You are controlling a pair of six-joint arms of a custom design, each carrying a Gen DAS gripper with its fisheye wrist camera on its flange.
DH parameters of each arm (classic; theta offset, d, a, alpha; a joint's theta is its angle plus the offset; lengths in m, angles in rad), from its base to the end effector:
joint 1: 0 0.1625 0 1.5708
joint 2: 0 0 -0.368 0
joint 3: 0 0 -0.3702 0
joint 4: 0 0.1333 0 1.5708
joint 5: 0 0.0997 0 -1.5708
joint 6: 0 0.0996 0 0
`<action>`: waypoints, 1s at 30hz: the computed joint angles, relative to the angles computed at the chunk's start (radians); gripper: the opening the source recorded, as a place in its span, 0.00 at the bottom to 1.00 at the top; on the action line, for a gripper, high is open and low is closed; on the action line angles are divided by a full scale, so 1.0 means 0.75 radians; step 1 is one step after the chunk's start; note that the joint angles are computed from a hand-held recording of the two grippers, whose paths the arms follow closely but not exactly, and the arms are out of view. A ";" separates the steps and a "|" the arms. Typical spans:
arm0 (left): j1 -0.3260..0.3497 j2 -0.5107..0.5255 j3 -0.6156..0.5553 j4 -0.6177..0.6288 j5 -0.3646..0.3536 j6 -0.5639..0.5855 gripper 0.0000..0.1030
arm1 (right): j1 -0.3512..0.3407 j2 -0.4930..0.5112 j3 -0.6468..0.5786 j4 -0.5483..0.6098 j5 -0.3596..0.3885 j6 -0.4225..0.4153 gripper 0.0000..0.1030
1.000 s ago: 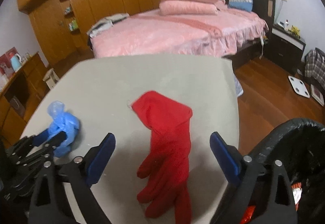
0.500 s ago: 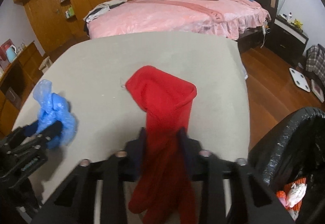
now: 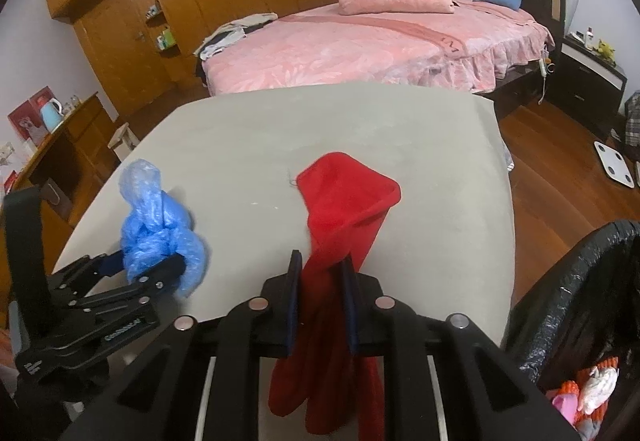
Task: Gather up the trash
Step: 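Grasp the blue plastic bag with the left gripper while the right grasps the red glove, then lift the blue bag and red glove and carry both over the bin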
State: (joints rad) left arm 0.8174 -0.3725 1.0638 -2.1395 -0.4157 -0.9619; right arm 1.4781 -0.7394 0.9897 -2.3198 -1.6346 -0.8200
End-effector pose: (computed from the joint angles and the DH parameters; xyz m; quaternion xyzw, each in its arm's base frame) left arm -0.3303 -0.6801 0.0083 -0.0538 0.8352 -0.3786 0.3953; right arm 0.0555 -0.7741 0.2792 0.3372 -0.9080 0.2078 0.1364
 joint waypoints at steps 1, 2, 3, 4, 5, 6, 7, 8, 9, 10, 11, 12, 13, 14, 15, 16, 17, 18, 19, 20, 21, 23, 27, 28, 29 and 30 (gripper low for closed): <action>-0.001 -0.001 0.004 -0.010 0.003 0.004 0.46 | 0.001 -0.006 0.002 0.006 0.013 -0.002 0.18; -0.002 -0.002 0.009 -0.035 0.001 0.019 0.43 | 0.000 -0.014 0.007 0.008 0.023 -0.005 0.18; -0.003 -0.005 0.021 -0.077 -0.006 0.042 0.41 | 0.001 -0.013 -0.001 0.015 0.031 -0.007 0.18; -0.004 -0.006 0.027 -0.105 -0.011 0.058 0.37 | 0.000 -0.020 0.004 0.015 0.042 -0.011 0.18; -0.005 -0.007 0.030 -0.119 -0.013 0.064 0.36 | 0.001 -0.030 0.011 0.016 0.056 -0.017 0.18; -0.008 -0.008 0.034 -0.136 -0.013 0.068 0.35 | 0.003 -0.040 0.022 0.013 0.064 -0.020 0.18; -0.014 -0.008 0.036 -0.150 -0.010 0.072 0.34 | 0.004 -0.047 0.026 0.015 0.074 -0.022 0.18; -0.019 -0.006 0.033 -0.161 -0.005 0.077 0.33 | 0.005 -0.058 0.032 0.018 0.088 -0.023 0.18; -0.025 -0.003 0.031 -0.175 0.003 0.084 0.33 | 0.005 -0.065 0.034 0.022 0.098 -0.023 0.18; -0.036 0.000 0.028 -0.194 0.015 0.102 0.33 | 0.005 -0.074 0.036 0.026 0.113 -0.024 0.18; -0.043 0.003 0.020 -0.197 0.023 0.110 0.33 | 0.005 -0.082 0.040 0.029 0.124 -0.026 0.18; -0.052 0.006 0.012 -0.192 0.034 0.113 0.33 | 0.005 -0.086 0.038 0.033 0.130 -0.026 0.18; -0.064 0.011 -0.006 -0.172 0.048 0.111 0.33 | 0.006 -0.093 0.040 0.036 0.138 -0.028 0.17; -0.071 0.017 -0.020 -0.157 0.052 0.109 0.33 | 0.005 -0.104 0.046 0.038 0.150 -0.033 0.15; -0.078 0.019 -0.031 -0.147 0.055 0.108 0.33 | 0.006 -0.111 0.048 0.037 0.158 -0.035 0.15; -0.089 0.023 -0.048 -0.121 0.060 0.094 0.33 | 0.006 -0.117 0.051 0.034 0.166 -0.037 0.14; -0.095 0.025 -0.062 -0.094 0.063 0.079 0.33 | 0.006 -0.126 0.054 0.035 0.176 -0.040 0.14; -0.104 0.028 -0.079 -0.053 0.065 0.054 0.33 | 0.005 -0.135 0.061 0.034 0.185 -0.043 0.14; -0.113 0.030 -0.090 -0.036 0.068 0.042 0.33 | 0.005 -0.146 0.067 0.035 0.198 -0.047 0.13; -0.120 0.033 -0.096 -0.038 0.070 0.042 0.33 | 0.005 -0.152 0.065 0.039 0.207 -0.053 0.13; -0.128 0.031 -0.092 -0.059 0.072 0.055 0.33 | 0.004 -0.153 0.060 0.043 0.213 -0.056 0.13; -0.147 0.035 -0.105 -0.042 0.083 0.046 0.33 | 0.004 -0.166 0.062 0.049 0.231 -0.060 0.13; -0.179 0.035 -0.121 -0.008 0.092 0.035 0.33 | 0.003 -0.192 0.062 0.069 0.265 -0.063 0.13; -0.185 0.030 -0.119 0.003 0.094 0.028 0.33 | 0.003 -0.197 0.063 0.071 0.271 -0.066 0.13; -0.193 0.030 -0.128 0.027 0.098 0.015 0.33 | 0.003 -0.209 0.069 0.071 0.283 -0.071 0.13; -0.200 0.030 -0.133 0.039 0.101 0.008 0.33 | 0.001 -0.220 0.079 0.068 0.288 -0.075 0.13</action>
State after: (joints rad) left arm 0.6674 -0.3502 0.9638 -2.1103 -0.3400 -0.9556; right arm 1.4788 -0.9045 1.0492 -2.2687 -1.4184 -0.8761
